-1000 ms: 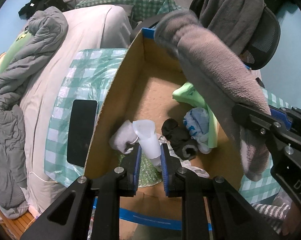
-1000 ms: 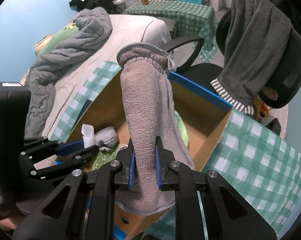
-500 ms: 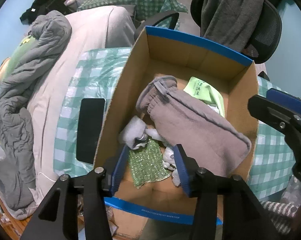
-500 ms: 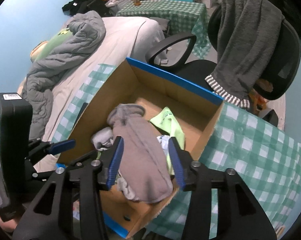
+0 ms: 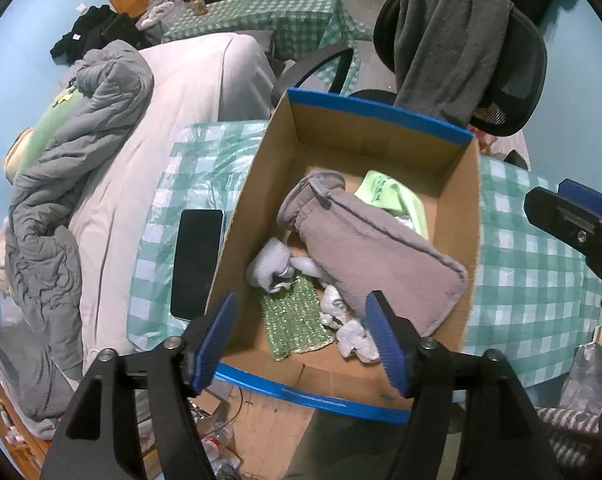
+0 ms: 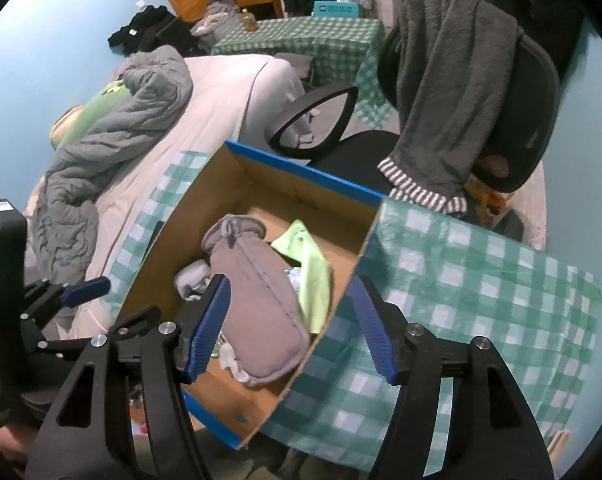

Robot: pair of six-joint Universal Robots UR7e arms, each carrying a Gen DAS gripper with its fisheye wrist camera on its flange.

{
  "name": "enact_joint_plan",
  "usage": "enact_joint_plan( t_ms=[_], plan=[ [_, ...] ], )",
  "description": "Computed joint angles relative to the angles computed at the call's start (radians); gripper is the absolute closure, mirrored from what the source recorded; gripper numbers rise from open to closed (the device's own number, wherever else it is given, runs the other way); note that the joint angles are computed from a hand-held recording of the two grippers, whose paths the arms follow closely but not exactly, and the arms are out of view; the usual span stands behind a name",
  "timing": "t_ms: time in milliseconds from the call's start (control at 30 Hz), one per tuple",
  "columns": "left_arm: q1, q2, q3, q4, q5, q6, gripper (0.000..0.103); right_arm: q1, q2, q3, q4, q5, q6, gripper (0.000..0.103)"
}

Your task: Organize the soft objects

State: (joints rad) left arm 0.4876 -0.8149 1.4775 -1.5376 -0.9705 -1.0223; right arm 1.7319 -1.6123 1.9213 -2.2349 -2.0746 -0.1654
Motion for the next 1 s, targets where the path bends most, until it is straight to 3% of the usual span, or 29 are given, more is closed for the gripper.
enact_joint_plan(
  t_ms=[300, 500, 1000],
  plan=[
    [-0.033, 0.004, -0.037, 0.008, 0.013, -0.018, 0.028, 0.012, -0.064, 0.004, -0.017, -0.025, -0.054, 0.038],
    [-0.047, 0.007, -0.039, -0.019, -0.003, -0.021, 0.017, 0.017, -0.097, 0.009, -0.033, -0.044, -0.095, 0.038],
    [-0.08, 0.057, -0.12, 0.063, 0.014, -0.08, 0.017, -0.014, -0.16, -0.003, -0.012, -0.029, -0.131, 0.038]
  ],
)
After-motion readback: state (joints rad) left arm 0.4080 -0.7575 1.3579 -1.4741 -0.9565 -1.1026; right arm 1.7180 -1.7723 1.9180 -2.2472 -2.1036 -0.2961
